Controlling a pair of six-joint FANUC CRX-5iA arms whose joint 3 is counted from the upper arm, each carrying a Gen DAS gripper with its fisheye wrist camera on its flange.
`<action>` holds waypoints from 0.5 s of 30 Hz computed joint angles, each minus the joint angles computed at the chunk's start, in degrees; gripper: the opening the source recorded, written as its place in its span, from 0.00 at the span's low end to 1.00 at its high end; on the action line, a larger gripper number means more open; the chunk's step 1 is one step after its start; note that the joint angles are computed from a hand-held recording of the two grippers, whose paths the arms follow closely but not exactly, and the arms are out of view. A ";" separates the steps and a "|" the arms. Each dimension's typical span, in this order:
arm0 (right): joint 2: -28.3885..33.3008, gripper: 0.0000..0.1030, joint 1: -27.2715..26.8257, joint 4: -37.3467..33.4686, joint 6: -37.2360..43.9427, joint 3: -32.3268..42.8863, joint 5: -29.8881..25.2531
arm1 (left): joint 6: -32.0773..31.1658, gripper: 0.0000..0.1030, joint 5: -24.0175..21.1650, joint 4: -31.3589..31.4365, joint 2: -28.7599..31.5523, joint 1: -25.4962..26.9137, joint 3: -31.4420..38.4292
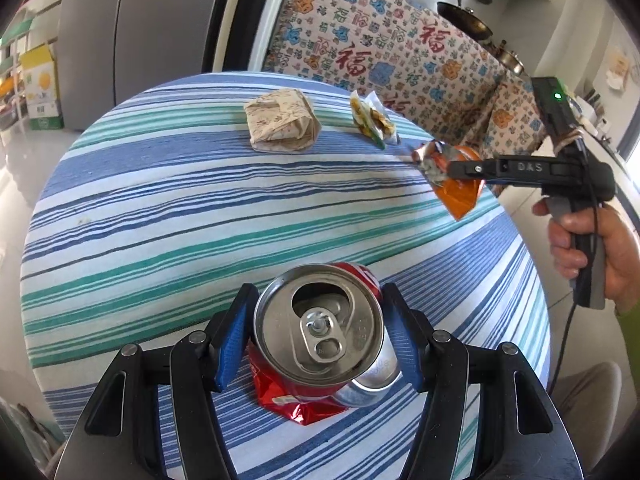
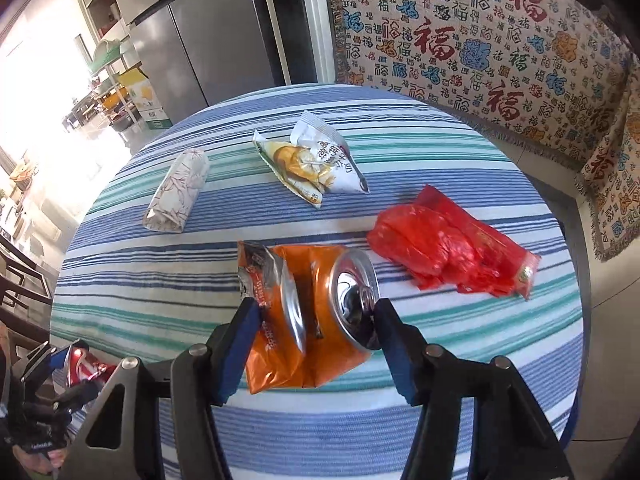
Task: Collect trash
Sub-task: 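Grasp the crushed orange can with the right gripper while the left holds the red can, then carry the red can and orange can with both grippers toward the blue wastebasket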
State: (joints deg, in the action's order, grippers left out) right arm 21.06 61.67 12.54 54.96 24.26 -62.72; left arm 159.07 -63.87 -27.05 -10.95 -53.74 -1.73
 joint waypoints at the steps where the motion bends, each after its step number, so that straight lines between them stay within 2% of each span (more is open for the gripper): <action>1: -2.13 0.59 0.26 0.43 -0.70 -2.59 1.02 | 0.01 0.62 -0.16 0.07 0.35 -0.08 0.45; 7: -11.98 0.59 0.79 4.53 -6.26 -15.41 3.33 | -2.52 0.62 -1.92 -0.37 5.54 -2.27 7.61; 15: -21.04 0.60 -1.49 6.67 -10.65 -26.42 5.89 | -8.37 0.62 -1.58 2.57 16.04 -2.73 19.97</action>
